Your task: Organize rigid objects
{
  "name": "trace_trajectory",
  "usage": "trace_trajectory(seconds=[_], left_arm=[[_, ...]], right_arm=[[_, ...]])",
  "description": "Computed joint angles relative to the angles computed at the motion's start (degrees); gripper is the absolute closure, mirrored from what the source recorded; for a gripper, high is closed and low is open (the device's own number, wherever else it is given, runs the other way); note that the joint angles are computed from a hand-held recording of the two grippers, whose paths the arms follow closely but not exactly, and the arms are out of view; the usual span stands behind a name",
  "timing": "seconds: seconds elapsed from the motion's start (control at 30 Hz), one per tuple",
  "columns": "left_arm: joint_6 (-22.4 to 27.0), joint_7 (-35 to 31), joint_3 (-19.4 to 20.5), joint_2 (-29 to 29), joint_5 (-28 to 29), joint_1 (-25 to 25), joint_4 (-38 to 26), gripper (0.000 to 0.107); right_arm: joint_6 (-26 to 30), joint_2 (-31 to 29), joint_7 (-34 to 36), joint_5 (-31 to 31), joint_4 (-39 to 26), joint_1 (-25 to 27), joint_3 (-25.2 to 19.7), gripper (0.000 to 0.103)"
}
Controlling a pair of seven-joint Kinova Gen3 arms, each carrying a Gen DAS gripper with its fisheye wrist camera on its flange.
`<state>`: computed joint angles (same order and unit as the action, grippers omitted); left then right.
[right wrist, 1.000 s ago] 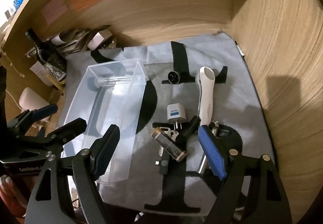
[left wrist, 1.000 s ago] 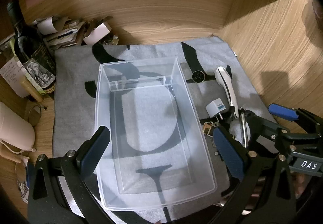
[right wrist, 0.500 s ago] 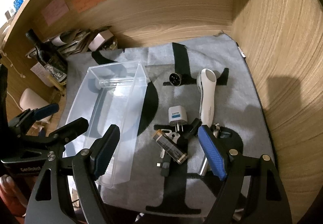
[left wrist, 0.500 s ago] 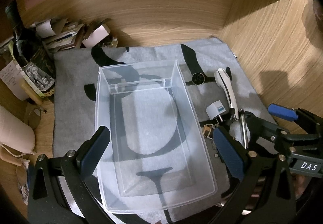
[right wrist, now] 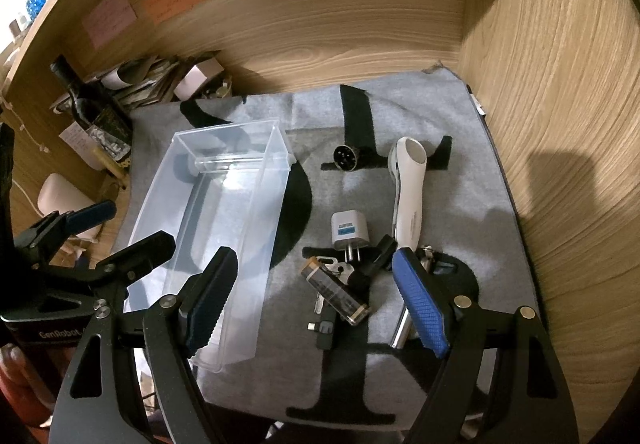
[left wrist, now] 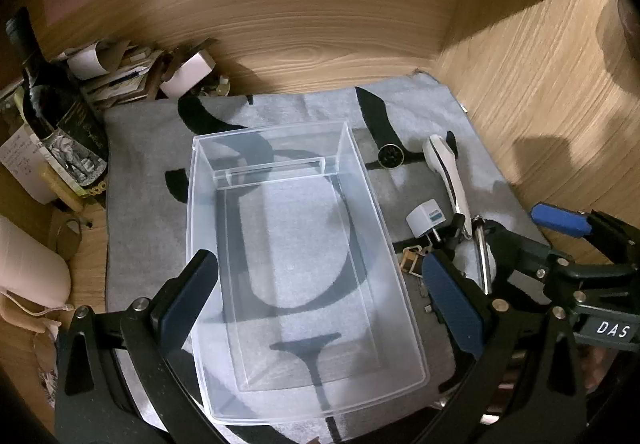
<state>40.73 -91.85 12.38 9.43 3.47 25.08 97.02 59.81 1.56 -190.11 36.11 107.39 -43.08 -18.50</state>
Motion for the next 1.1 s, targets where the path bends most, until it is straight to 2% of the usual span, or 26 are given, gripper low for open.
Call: trace_trajectory(seconds=[1.1], left_arm=[[0.08,0.72,0.0,0.42,-0.89,0.79,-0.92,0.004]], right_arm=[[-0.87,-0.83,1.02,-0.81,0.38,1.27,-0.19,0.025]])
